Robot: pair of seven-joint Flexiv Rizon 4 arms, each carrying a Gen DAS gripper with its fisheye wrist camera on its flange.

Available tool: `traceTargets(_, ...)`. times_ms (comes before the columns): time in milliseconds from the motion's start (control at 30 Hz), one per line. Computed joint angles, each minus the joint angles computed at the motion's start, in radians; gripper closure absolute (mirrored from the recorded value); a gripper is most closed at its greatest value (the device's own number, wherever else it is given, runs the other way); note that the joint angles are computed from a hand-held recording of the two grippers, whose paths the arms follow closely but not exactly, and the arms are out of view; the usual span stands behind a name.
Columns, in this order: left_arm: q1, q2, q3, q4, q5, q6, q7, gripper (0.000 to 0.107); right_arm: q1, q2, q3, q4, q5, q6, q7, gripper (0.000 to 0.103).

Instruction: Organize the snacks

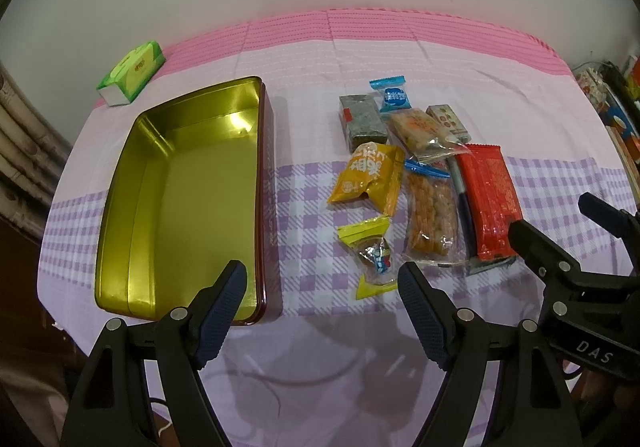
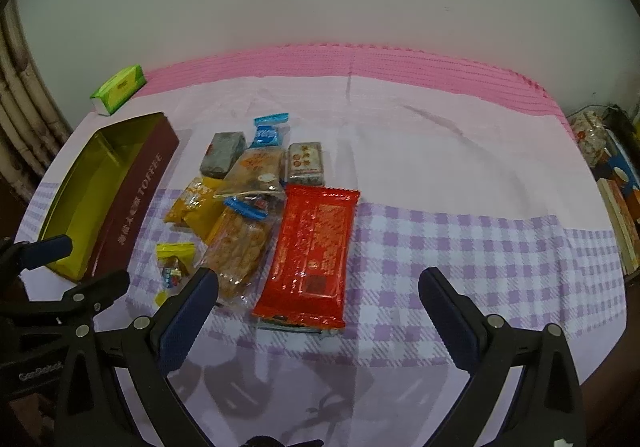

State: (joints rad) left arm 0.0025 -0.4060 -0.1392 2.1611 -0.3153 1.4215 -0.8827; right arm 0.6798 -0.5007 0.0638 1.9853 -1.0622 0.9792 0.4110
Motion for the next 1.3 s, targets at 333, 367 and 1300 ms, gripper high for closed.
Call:
traceTargets(333,0.001,-0.006,0.002,-0.001,0.007,0.003,-0.005,0.029,0.000,0.002,-0.006,0.007,-0.031,0.009,0.040,0.003)
traceTargets(367,0.002,-0.007,0.000,-0.001,0.006,0.003,-0.005,0.029,-0.001,0.001,-0.005,0.007,-0.031,0.009,0.040,0.003)
traceTargets(1300,0.025,-0.009,-0.029,0.010,-0.025,0.014,0.020,0.029,-0.005,-0.011,-0.013,0.007,-0.037,0.047,0.063,0.008)
